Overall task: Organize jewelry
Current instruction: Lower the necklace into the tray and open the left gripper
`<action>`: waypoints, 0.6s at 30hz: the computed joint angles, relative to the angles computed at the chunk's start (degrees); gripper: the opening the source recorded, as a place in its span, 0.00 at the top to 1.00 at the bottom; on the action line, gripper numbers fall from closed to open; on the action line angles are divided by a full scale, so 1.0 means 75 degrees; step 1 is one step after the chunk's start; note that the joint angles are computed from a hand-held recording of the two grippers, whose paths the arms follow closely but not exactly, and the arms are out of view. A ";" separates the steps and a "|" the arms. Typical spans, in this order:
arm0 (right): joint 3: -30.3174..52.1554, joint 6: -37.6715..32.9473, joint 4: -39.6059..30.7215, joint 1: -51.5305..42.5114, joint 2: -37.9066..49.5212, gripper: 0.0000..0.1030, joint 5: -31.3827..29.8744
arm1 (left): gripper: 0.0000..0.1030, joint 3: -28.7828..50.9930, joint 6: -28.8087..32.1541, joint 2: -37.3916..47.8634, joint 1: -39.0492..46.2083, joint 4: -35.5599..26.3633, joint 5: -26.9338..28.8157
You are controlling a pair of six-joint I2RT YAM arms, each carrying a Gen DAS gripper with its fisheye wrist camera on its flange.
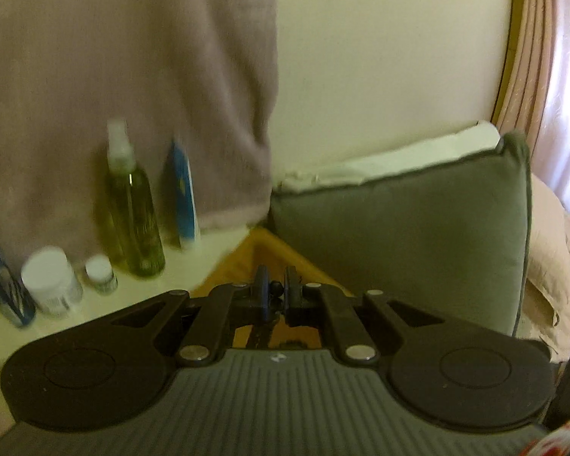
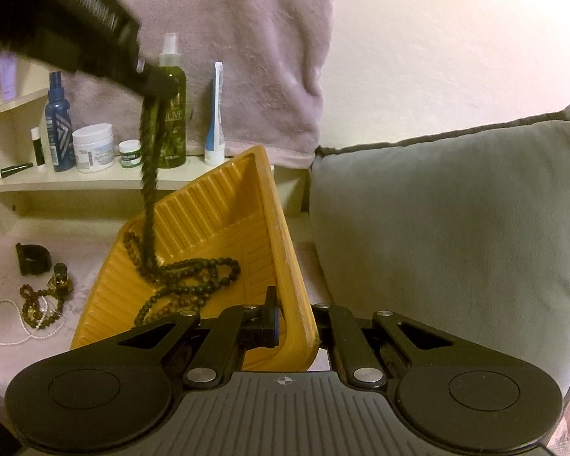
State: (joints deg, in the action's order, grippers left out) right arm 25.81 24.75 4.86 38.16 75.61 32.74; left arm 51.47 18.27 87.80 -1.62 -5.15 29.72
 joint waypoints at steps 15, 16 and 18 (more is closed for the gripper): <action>-0.0047 -0.0040 0.0050 -0.0031 0.0023 0.94 -0.0028 | 0.73 -0.0474 0.0061 -0.0323 0.1271 0.0387 -0.0029; -0.0059 -0.0051 0.0055 -0.0026 0.0010 0.94 -0.0029 | 0.70 -0.0582 0.0074 -0.0383 0.1447 0.0479 -0.0045; -0.0073 -0.0066 0.0069 -0.0028 0.0004 0.94 -0.0032 | 0.69 -0.0831 0.0091 -0.0490 0.1830 0.0700 -0.0125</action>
